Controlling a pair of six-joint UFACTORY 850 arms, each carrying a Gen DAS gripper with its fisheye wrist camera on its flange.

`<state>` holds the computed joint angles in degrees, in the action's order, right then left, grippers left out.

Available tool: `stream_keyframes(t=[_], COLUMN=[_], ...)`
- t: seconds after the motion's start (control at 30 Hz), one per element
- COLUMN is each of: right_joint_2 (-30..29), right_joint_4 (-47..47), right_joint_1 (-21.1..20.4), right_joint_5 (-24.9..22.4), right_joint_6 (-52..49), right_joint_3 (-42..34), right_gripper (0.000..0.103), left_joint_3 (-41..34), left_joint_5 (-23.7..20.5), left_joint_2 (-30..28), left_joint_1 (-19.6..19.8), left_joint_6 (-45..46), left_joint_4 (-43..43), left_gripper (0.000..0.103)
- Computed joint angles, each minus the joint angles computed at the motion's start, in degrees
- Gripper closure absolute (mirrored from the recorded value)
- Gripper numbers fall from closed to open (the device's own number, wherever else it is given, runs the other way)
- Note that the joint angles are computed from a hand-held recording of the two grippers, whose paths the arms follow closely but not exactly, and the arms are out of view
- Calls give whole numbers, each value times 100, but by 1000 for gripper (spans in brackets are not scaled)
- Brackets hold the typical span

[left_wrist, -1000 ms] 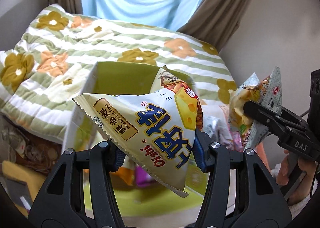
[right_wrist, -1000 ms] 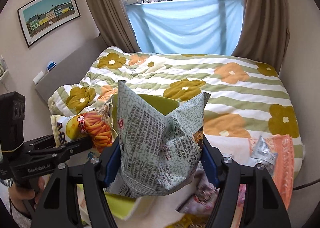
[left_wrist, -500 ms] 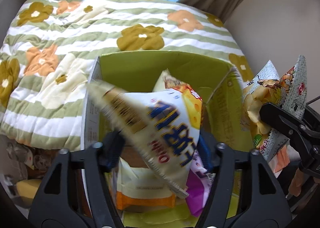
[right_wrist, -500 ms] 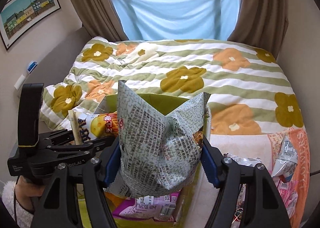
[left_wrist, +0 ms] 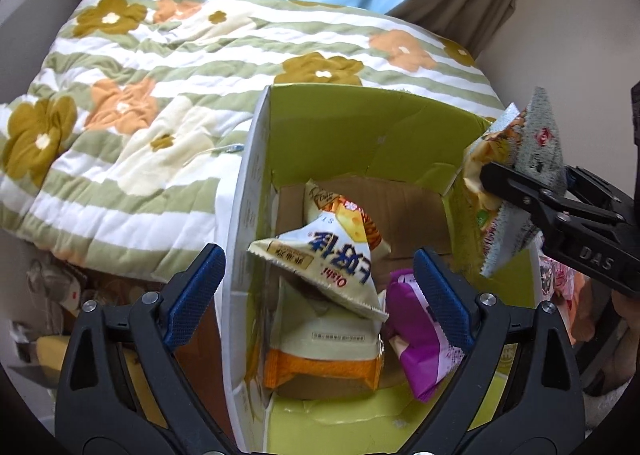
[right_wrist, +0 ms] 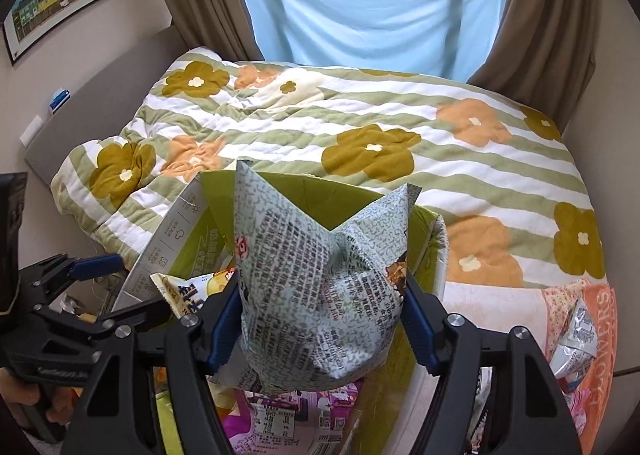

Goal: Organize snacks
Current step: 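Carry both bags into the box and open both tools, then move both tools back over the remaining snack bags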

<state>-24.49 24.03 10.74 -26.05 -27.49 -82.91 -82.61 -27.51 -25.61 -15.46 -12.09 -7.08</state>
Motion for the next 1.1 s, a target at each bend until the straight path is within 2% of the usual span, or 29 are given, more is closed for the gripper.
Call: stream_keyframes(t=[0.2,0.27,0.3,0.33,0.5,0.73,0.87,1.0,1.1], right_joint_2=[-88,-91,-60,-13,254,564,819,1131,1438], right_joint_4=[381,543,567,615,944,1027,1079,1107,654], right_joint_1=[-8,-18,-17,-17,-57,-129,-171,-238,-291], right_joint_5=[-21,-56,-24,36,116,-58,-8,203,448], right_joint_6=[-492,-746,-787,-849,-1227,-1123,-1091,-1007,-548], right_joint_3=[-9,8,54,120,464,760,938,1209,1481], right_gripper=[32,24,13,7,7,7,7,7,7], left_joint_3=[207,279,311,329,561,808,831,887,846], left_joint_5=[1,44,46,28,75,156,192,352,429], left_joint_2=[154,226,263,292,514,815,920,1003,991], left_joint_1=[-7,-24,-57,-80,-156,-281,-379,-516,-630], left_joint_6=[-163,-189,-387,-517,-789,-1222,-1460,-1427,-1146], left_joint_4=[-125,-116,100,244,458,871,1247,1391,1211], left_gripper=[9,9,9,9,9,9,9,9,9])
